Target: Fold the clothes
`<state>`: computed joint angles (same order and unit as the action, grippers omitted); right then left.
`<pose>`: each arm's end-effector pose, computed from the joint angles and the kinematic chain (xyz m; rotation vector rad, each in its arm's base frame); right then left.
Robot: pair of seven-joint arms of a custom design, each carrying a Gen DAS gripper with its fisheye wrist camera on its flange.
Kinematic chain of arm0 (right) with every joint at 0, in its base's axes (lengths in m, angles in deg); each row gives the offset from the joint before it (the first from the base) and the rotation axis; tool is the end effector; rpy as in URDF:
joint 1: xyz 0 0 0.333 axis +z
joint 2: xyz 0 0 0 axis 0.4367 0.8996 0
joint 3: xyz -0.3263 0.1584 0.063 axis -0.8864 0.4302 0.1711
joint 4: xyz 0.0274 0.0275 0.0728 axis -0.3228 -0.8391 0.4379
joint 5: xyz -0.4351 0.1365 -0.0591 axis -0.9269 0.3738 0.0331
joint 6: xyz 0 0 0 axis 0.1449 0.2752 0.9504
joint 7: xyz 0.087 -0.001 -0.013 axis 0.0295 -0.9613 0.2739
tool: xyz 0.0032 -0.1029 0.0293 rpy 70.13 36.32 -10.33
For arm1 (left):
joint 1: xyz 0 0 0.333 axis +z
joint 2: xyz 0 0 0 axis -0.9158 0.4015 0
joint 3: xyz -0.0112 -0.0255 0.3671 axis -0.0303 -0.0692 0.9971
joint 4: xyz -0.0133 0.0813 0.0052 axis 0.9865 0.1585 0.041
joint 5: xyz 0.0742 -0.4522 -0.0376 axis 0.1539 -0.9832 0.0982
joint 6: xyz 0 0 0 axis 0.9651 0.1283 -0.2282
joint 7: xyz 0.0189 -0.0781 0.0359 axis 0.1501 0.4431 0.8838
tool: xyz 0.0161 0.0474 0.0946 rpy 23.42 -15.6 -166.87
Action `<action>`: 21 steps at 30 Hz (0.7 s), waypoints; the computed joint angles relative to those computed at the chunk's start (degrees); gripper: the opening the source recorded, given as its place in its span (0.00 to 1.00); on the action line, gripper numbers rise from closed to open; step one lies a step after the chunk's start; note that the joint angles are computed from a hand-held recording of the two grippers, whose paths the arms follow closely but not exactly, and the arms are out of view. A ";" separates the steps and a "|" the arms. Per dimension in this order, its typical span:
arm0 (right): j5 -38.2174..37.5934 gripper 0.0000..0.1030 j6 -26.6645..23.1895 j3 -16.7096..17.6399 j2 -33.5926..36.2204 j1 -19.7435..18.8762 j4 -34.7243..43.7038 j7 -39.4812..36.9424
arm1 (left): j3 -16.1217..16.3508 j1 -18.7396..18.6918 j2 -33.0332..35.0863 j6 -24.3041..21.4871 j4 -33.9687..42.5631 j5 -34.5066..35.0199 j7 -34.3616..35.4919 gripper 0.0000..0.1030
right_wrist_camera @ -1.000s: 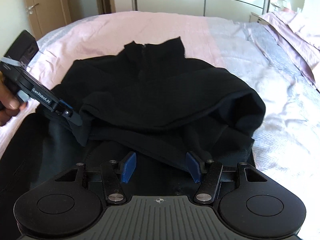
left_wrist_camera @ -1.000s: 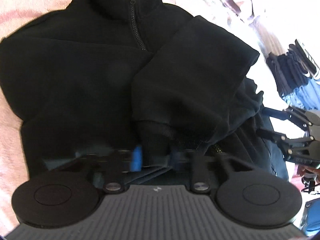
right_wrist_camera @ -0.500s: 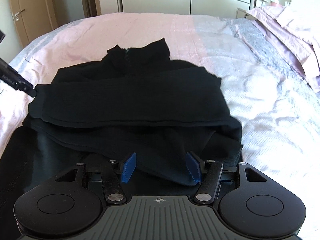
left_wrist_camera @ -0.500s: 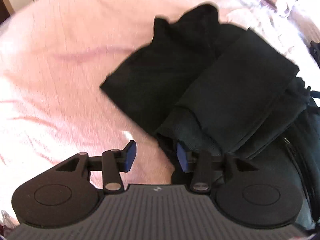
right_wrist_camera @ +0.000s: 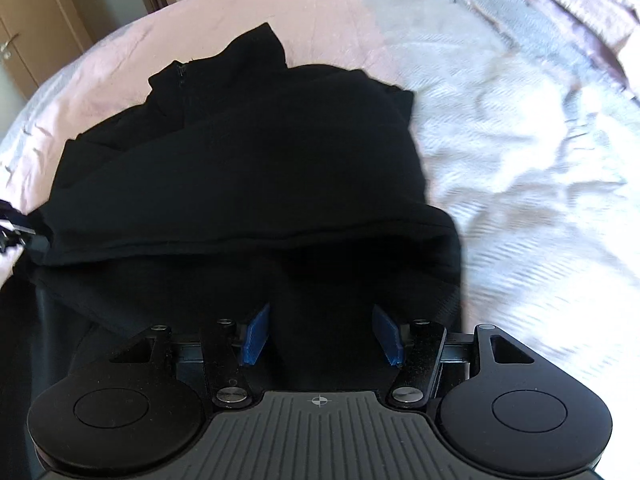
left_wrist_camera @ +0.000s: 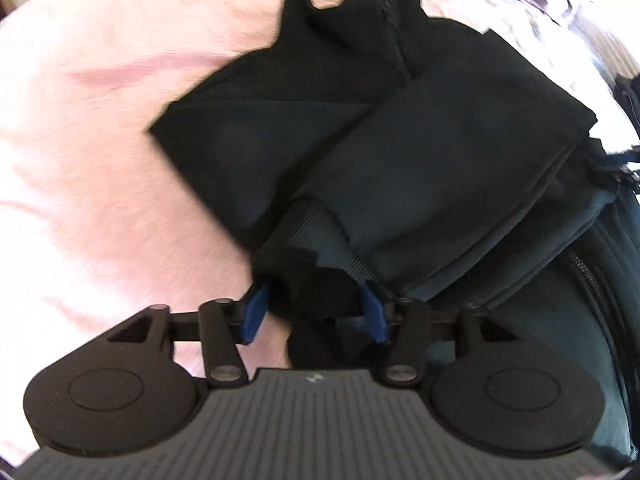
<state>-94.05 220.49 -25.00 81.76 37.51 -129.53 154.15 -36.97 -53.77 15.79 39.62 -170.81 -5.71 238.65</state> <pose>0.6310 0.1518 0.4785 -1.6634 2.0828 -0.4409 0.7135 0.0854 0.5812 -1.0220 2.8041 -0.5916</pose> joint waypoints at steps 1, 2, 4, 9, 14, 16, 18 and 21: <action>-0.36 0.57 -0.95 0.13 -1.50 0.19 -1.16 0.51 | 0.45 0.23 -0.86 0.33 -0.58 0.80 -0.55 0.49; -0.41 0.58 -1.71 0.35 -3.11 0.29 -2.53 1.00 | 0.96 0.40 -2.36 1.70 -2.04 2.13 -0.65 0.48; 1.48 0.58 -4.08 0.89 -6.32 0.48 -5.34 1.08 | 1.98 1.22 -6.92 3.40 -6.01 2.79 1.37 0.47; 4.21 0.59 -6.34 2.80 -15.50 0.85 -14.19 3.38 | 5.97 2.53 -18.59 -1.33 -15.84 0.69 13.19 0.52; 0.64 0.59 -9.68 6.42 -22.52 1.65 -18.55 3.68 | 11.90 1.31 -28.85 -11.67 -25.02 -1.04 31.88 0.59; -1.00 0.59 -10.03 8.07 -24.95 2.39 -19.90 3.83 | 14.49 0.95 -31.63 -16.33 -27.40 -1.02 41.44 0.60; -2.92 0.59 -10.48 9.76 -26.94 3.52 -20.64 2.98 | 17.20 0.88 -33.56 -20.64 -28.80 -1.10 51.84 0.60; -5.40 0.59 -11.64 12.13 -29.30 5.66 -21.07 1.10 | 20.59 1.51 -36.24 -26.10 -30.45 0.45 67.82 0.61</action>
